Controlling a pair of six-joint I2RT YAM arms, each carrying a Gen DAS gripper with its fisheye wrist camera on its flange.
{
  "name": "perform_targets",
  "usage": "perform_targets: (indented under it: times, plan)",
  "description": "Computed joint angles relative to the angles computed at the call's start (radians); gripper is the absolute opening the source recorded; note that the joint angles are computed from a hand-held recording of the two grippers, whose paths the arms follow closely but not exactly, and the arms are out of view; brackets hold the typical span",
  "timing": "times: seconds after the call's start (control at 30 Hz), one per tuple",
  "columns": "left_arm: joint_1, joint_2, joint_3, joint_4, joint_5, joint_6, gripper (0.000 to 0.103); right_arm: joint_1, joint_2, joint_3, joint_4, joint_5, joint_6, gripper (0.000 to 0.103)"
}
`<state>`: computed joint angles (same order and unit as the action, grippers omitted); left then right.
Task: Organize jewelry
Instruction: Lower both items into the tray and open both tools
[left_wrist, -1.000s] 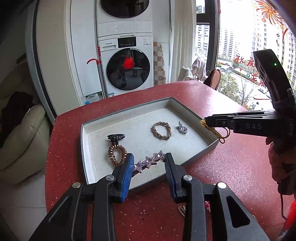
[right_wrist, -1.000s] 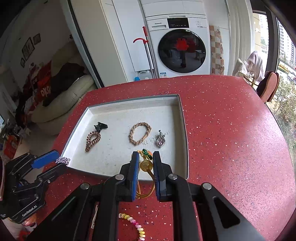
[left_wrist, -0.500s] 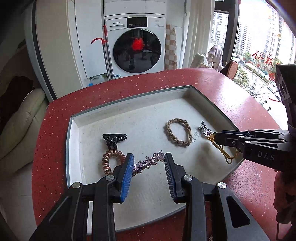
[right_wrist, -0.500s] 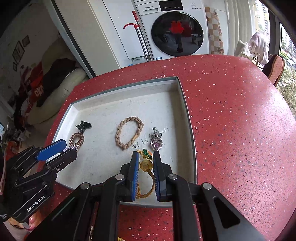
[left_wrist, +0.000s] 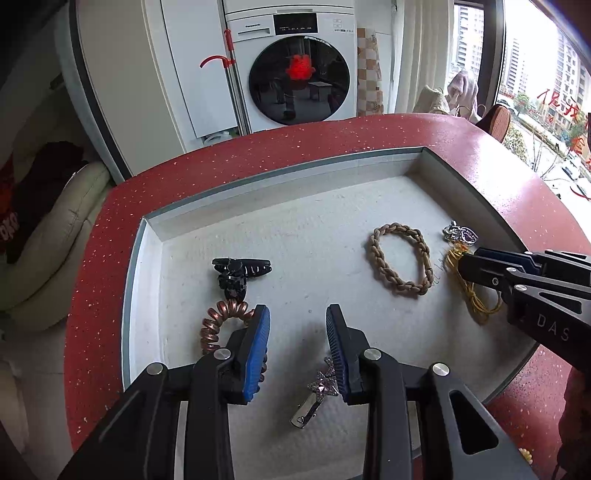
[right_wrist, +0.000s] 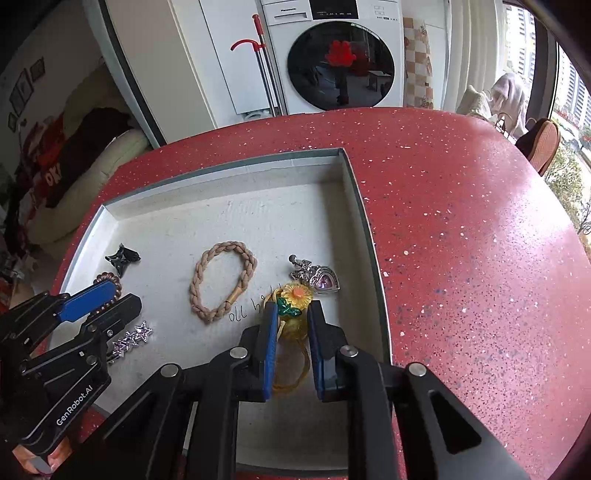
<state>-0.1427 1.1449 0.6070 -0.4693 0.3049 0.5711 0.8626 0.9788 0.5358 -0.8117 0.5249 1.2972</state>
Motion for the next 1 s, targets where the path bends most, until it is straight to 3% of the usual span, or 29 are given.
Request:
perform_targets:
  times: [0.07,0.2,0.43,0.67,0.73,0.77,1.0]
  plan:
    - [-0.001,0.003,-0.005,0.006,-0.009,-0.005,0.051,0.008,0.002,0.006,-0.007,-0.002,-0.001,0.024]
    - [0.008,-0.002,-0.006,0.010,-0.011,-0.018,0.051,0.023,-0.021,0.008,-0.010,-0.004,0.010,0.045]
    - [0.025,-0.045,-0.005,-0.005,0.003,-0.030,0.051,0.104,-0.064,0.038,-0.059,0.049,0.094,0.059]
    - [0.033,-0.086,-0.001,-0.028,0.011,-0.042,0.052,0.186,-0.095,0.068,-0.122,0.094,0.184,0.066]
    - [0.041,-0.106,-0.004,-0.024,0.013,-0.048,0.090,0.202,-0.102,0.071,-0.133,0.101,0.205,0.067]
    - [0.050,-0.126,-0.011,-0.015,0.018,-0.055,0.094,0.210,-0.102,0.074,-0.139,0.104,0.215,0.067]
    - [0.082,-0.124,0.026,-0.065,0.050,-0.044,0.094,0.259,-0.093,0.092,-0.181,0.125,0.272,0.067]
